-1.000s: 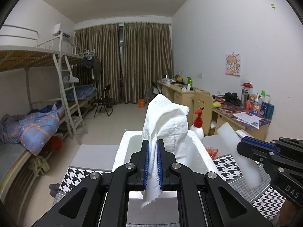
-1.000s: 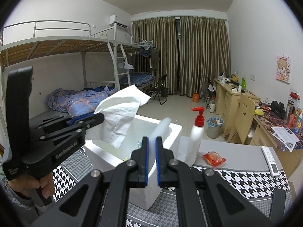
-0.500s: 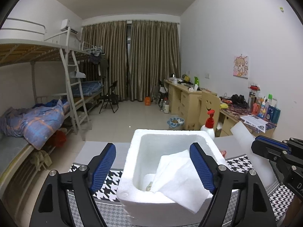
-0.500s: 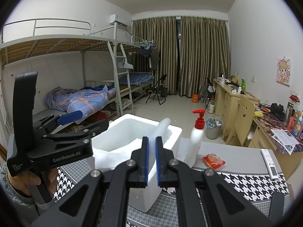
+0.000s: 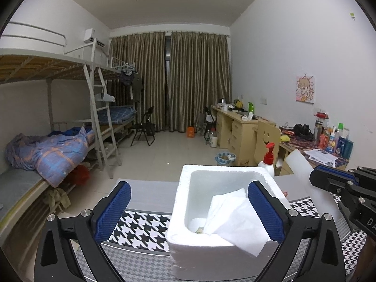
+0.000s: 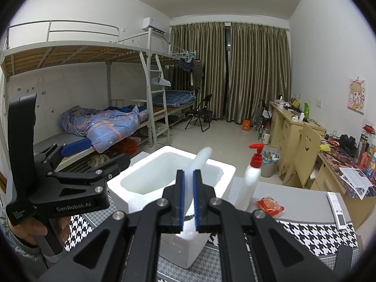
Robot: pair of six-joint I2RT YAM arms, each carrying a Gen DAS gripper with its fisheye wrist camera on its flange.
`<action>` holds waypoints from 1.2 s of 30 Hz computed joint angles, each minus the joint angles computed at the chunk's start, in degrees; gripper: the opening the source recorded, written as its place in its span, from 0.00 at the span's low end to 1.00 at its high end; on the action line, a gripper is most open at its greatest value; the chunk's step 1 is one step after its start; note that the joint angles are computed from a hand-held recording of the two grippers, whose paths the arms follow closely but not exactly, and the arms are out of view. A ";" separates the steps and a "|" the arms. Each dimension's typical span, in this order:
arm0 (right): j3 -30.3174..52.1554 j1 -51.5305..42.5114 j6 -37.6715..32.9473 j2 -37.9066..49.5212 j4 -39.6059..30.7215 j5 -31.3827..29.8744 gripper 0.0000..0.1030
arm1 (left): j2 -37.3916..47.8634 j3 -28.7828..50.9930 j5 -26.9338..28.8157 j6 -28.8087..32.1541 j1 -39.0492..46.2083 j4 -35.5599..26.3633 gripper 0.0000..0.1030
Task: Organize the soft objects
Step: 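Lower the white tissue into the foam box and open the left gripper, then lower the white foam stick into the foam box and open the right gripper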
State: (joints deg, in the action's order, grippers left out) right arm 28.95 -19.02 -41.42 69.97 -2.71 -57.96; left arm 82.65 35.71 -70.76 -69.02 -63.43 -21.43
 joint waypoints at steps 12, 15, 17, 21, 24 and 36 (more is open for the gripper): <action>0.21 3.78 1.39 0.14 1.44 2.36 0.09 | -0.96 -0.91 -0.67 -1.47 0.01 -1.33 0.98; 0.21 4.53 1.73 0.50 1.87 2.78 0.09 | -1.14 -1.04 -0.66 -1.45 -0.01 -1.29 0.99; 0.13 5.38 2.48 0.48 2.21 3.33 0.09 | -0.96 -0.90 -0.81 -1.67 -0.07 -1.52 0.99; 0.67 6.37 2.94 1.34 2.02 3.62 0.09 | -0.74 -0.78 -1.09 -3.40 -0.44 -3.31 0.99; 0.16 7.38 3.41 0.76 2.63 4.47 0.09 | -1.14 -1.32 -1.05 -4.72 -0.64 -4.21 0.99; 0.77 12.74 5.25 3.12 5.02 9.35 0.13 | -1.03 -1.72 -1.43 -13.50 -1.84 -11.94 0.99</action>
